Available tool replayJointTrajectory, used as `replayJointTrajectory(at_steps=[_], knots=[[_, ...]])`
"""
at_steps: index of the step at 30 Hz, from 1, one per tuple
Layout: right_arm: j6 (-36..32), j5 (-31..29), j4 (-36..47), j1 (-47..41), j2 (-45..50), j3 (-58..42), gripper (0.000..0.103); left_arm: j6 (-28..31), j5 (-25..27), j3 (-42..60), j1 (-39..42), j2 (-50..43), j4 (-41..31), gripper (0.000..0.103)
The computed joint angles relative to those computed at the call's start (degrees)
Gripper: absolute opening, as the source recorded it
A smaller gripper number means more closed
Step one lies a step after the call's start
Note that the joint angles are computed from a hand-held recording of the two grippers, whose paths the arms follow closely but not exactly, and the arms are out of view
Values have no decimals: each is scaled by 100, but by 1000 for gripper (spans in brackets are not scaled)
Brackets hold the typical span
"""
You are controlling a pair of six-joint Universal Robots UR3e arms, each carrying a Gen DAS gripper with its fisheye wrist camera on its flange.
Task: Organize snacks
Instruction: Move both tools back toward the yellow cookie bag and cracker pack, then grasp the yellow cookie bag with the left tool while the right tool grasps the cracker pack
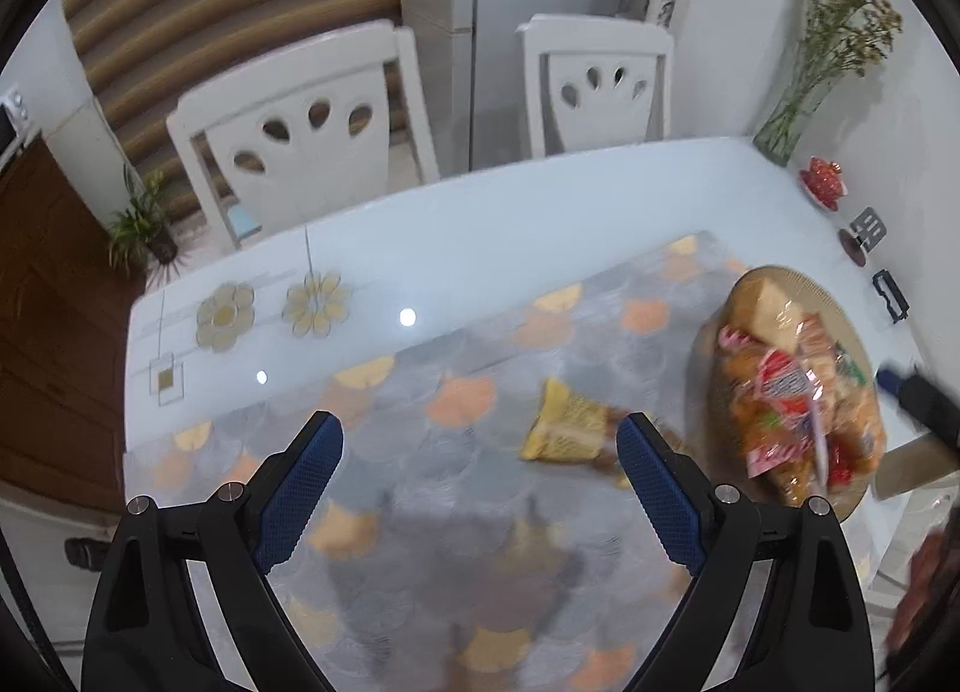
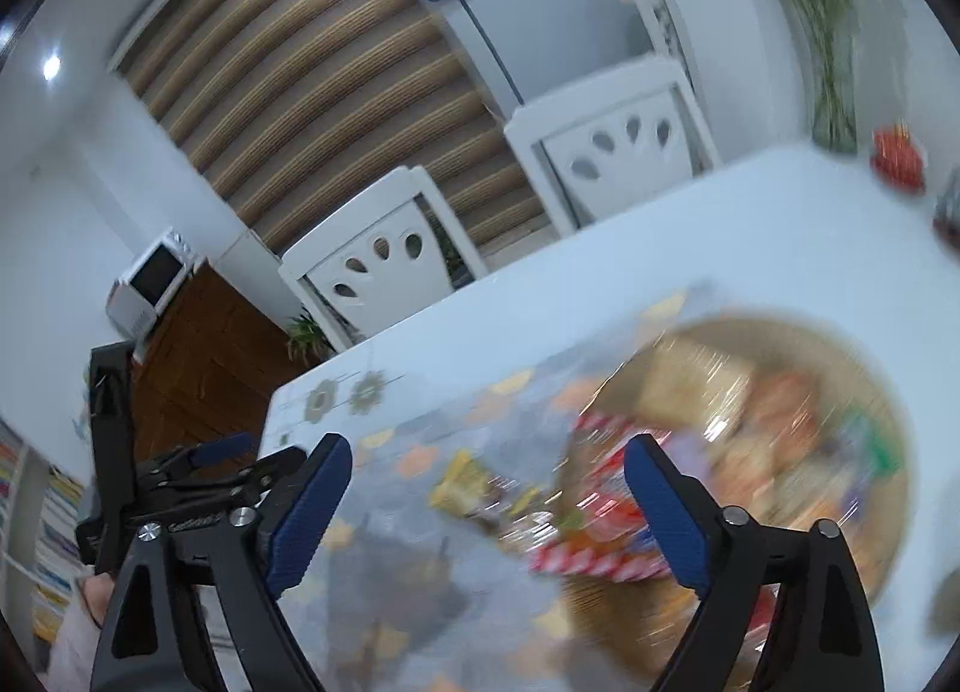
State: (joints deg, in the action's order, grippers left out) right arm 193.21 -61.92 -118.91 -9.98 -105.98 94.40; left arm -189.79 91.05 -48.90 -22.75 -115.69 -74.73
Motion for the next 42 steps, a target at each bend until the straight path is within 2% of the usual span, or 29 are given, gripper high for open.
replayJointTrajectory(at_steps=[6, 10, 14, 18, 27, 32, 39, 41, 42], knots=[[2615, -934, -1760, 1352, -191, 1842, 91, 141, -506, -1183, 192, 107, 701, 93], [3426, -1509, -2250, 1896, 135, 2232, 91, 206, -735, -991, 107, -415, 775, 93], [3763, -1684, -2613, 1835, 614, 2338, 91, 416, -986, -480, 78, -994, 678, 93], [3908, -2105, -3007, 1771, 885, 2459, 91, 713, -1254, 157, 60, -1586, 464, 93], [3705, -2289, -3885, 1730, 1723, 2411, 91, 1108, -1869, 605, 154, -2186, 471, 92], [3532, -2564, -4028, 1857, 2018, 2211, 93, 1176, -2025, 350, 254, -2188, 828, 92], [3382, -2518, -3802, 1877, 2265, 1854, 96, 1246, -2043, 413, 275, -2259, 879, 92], [3337, -2450, -3710, 1837, 2277, 1794, 93, 1242, -2014, 412, 263, -2264, 896, 92], [3327, -2386, -3707, 1808, 2252, 1816, 86, 1244, -1986, 448, 249, -2282, 878, 92]])
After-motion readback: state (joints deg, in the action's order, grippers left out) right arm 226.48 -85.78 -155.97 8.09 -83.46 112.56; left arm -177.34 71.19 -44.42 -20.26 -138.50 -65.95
